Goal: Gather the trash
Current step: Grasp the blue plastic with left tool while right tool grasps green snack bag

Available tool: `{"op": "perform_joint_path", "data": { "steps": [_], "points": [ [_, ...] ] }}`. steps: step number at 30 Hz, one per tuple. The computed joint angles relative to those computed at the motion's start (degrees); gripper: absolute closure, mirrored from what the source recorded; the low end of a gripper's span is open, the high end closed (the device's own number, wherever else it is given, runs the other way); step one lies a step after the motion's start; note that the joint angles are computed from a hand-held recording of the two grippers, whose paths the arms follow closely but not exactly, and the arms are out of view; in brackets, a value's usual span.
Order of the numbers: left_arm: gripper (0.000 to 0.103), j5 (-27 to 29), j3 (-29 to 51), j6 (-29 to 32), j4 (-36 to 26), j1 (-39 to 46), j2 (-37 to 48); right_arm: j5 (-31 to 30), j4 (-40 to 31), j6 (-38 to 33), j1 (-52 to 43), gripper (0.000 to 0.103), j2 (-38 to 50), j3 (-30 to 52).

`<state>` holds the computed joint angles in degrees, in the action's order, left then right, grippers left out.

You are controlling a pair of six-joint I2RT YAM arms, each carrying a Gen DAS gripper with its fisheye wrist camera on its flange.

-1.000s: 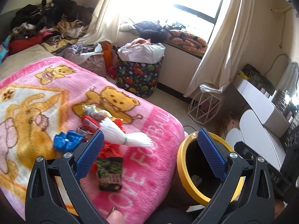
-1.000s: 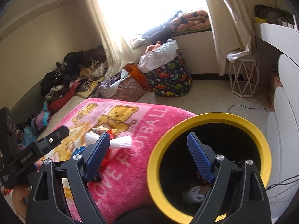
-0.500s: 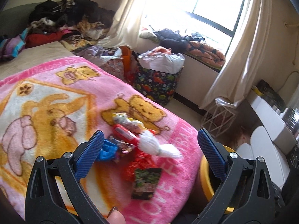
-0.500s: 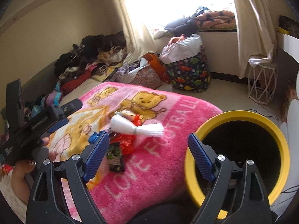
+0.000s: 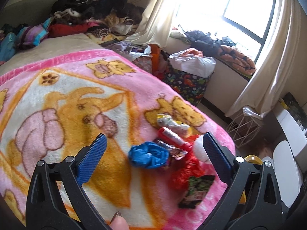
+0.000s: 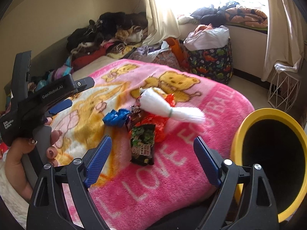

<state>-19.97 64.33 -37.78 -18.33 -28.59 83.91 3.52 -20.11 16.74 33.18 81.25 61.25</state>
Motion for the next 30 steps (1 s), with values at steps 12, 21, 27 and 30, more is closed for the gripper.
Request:
{"op": "perform_joint_path", "data": {
  "steps": [12, 21, 27, 30],
  "points": [
    [0.018, 6.9, -5.25, -2.54, 2.8, 4.55, 1.84, -0.68, 1.08, 1.99, 0.81, 0.019, 10.12, 3.18],
    [0.034, 13.75, -5.39, -4.55, 6.08, 6.31, 6.28, -3.23, 1.61, 2.88, -0.35, 0.019, 15.88, 5.36],
    [0.046, 17.17, -4.04, -6.06, 7.52, 7.03, 10.04, -6.21, 0.97, 3.04, -1.09, 0.035, 18.95, 7.44],
    [0.055, 18.14, -3.87, -6.87, 8.3, 7.33, 11.36, -7.67, 0.75, 2.68, -1.31, 0.053, 19.45, 7.76]
  ]
}}
